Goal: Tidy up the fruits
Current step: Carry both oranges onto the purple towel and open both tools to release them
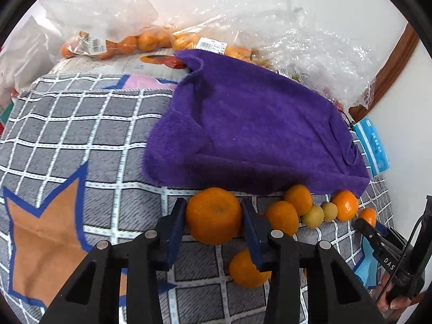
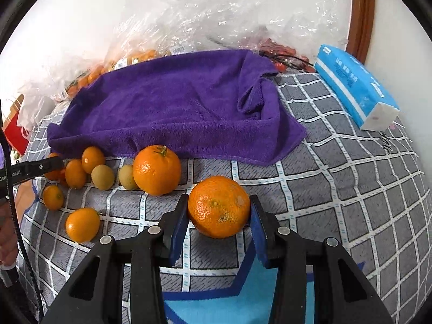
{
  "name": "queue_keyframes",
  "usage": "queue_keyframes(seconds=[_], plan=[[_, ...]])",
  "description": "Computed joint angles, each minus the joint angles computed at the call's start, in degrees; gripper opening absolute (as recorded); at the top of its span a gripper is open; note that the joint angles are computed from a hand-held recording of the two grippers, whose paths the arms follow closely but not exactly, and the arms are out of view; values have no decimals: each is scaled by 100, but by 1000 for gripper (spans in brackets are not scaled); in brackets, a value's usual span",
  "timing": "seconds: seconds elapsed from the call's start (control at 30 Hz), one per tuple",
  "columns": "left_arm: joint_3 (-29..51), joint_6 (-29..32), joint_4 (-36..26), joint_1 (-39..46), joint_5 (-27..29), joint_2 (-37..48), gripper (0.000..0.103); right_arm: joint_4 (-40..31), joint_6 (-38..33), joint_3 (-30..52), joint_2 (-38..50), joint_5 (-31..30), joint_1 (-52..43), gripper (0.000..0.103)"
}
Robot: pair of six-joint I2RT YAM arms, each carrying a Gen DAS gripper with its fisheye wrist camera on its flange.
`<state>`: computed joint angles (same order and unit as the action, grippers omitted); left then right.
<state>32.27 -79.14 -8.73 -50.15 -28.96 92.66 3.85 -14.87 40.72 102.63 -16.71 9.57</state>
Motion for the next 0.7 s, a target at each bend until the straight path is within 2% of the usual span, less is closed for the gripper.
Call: queue_keyframes(seconds=[0.4, 0.7], plan=[[743, -1336, -2177, -1259, -714, -569, 39, -568, 140, -518, -1580, -157, -44, 43], [1275, -1912, -3092, -1788, -1002, -694, 39, -1185, 198, -575, -2597, -276, -12, 43]])
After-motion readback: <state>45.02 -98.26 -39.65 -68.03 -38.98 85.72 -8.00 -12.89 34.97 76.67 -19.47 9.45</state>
